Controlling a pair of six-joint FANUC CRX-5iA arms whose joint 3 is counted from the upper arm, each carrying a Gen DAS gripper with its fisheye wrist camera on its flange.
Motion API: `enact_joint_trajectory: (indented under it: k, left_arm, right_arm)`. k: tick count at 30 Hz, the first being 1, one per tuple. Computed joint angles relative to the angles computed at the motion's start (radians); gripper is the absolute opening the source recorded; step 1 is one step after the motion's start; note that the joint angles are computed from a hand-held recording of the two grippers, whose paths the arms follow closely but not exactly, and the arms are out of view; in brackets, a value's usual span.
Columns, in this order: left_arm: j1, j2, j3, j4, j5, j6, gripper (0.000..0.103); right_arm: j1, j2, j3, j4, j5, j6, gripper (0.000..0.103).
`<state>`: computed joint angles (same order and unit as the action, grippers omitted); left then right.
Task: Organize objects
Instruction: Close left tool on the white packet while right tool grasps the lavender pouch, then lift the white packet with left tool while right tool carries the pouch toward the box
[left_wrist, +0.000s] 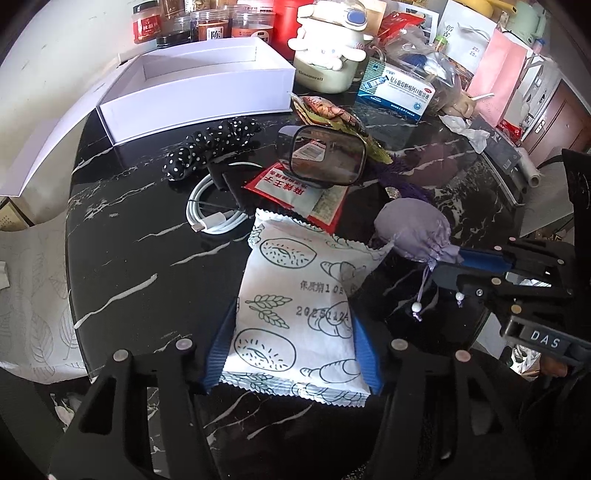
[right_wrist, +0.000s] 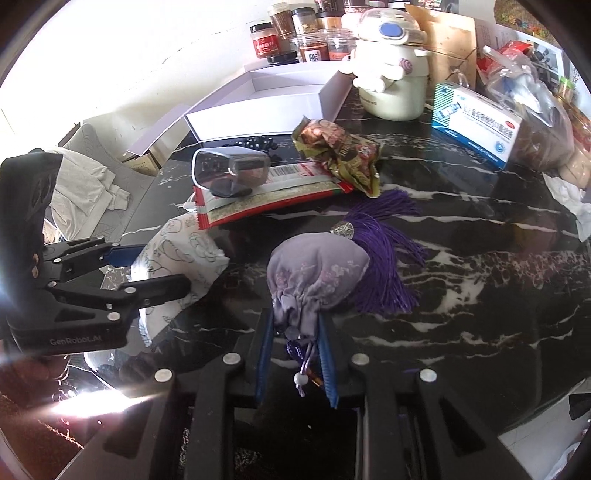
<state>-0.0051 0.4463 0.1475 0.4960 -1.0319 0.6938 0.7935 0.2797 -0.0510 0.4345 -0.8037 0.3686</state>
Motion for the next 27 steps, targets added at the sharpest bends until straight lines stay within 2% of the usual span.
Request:
enact_joint_trajectory:
  k: [6,8,10,11,15,24,27]
  left_arm:
    - [0.005,0.001,-0.005,-0.003,0.002,0.009,0.057]
    - [-0.003,0.017,0.016,-0.03,-0.008,0.033,0.057]
    - [-0.009,0.012,0.007,-0.034,0.015,0.025,0.059]
    - [-0.013,0.012,0.006,-0.04,0.024,0.021,0.06]
    - [-0.022,0.007,-0.007,-0.049,0.056,-0.002,0.063]
    - [-0.034,-0.004,-0.032,-0.049,0.112,-0.016,0.065]
    - [-0.033,-0.006,-0.038,-0.043,0.119,-0.024,0.064]
  right_arm:
    - [0.003,-0.022,-0.042,0.028,0.002,-0.038,0.024]
    - [0.005,-0.025,-0.054,0.053,0.003,-0.055,0.03]
    - [0.01,-0.02,-0.058,0.095,-0.017,-0.089,0.058]
    - [0.009,-0.02,-0.064,0.11,-0.014,-0.1,0.062]
    - [-0.002,-0.011,-0.076,0.14,0.018,-0.119,0.062]
    - [-0.006,0.066,-0.031,0.216,-0.016,-0.11,0.062]
    - [-0.014,0.06,-0.06,0.252,0.021,-0.152,0.062]
